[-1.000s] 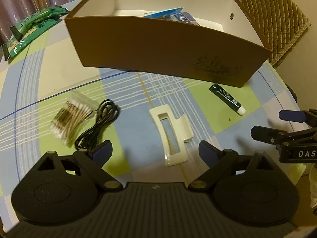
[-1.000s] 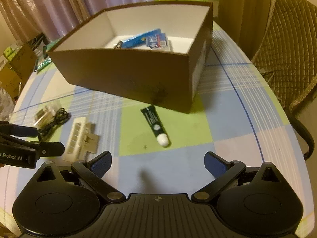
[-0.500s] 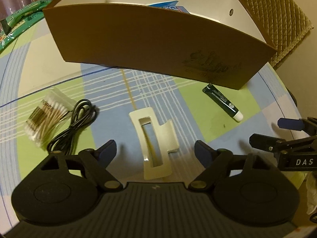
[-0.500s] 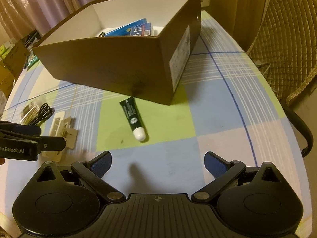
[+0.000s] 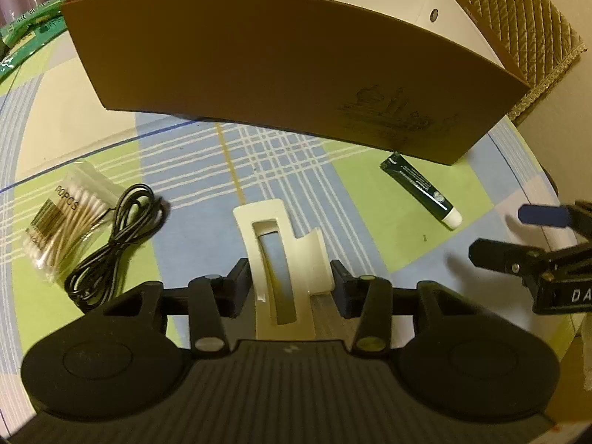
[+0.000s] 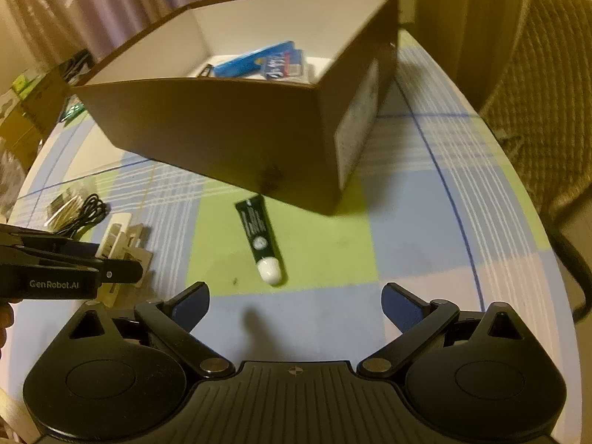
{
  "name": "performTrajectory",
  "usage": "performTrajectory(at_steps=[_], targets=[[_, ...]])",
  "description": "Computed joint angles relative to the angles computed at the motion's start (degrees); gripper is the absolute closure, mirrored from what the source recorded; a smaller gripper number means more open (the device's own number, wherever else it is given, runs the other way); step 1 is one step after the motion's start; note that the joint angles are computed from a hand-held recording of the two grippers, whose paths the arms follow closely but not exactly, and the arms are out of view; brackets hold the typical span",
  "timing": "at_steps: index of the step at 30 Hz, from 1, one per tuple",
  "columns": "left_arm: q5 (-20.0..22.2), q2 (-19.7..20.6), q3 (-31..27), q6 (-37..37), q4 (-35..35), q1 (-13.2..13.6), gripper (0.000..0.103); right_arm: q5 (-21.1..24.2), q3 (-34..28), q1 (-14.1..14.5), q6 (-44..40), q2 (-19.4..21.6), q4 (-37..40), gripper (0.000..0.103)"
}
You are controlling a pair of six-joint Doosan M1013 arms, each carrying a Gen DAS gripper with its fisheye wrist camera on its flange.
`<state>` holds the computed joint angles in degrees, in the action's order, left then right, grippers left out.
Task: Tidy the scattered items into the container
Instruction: 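Close the left tool on the white claw clip while the right tool grasps the dark green tube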
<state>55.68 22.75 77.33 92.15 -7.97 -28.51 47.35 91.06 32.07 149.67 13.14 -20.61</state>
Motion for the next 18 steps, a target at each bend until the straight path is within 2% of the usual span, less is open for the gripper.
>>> performTrajectory(at_steps=[4,7,9,11,15,18], targets=[[-0.9,-0.6,0.8,0.4,1.6,0.1,0.066,-2.5,-0.3,0.0,-2.0,0.7,-1.3,0.009],[-1.1,-0.9,1.4,-0.4,2.0,0.6,0.066,-4.7,-0.5,-0.5,-5.0,1.4,-0.9,0.029],[-1.1,-1.3,1.7,-0.9,2.3,0.9,0.066,-5.5,-0.7,-0.8,-6.0,2.0,-0.5,0.036],[-0.9,-1.5,2.0,-1.4,2.6,1.2,0.066,-6.1,-0.8,-1.1,-6.9,2.5,-0.2,0.051],[-0.9,-1.9,2.5,-2.4,3.0,1.7,0.066,-5.7,-1.2,-1.1,-8.3,3.3,-0.7,0.061],[-1.0,-2.2,2.9,-2.4,2.9,2.0,0.066,-5.0,-1.4,-0.5,-10.2,3.6,-1.9,0.083]])
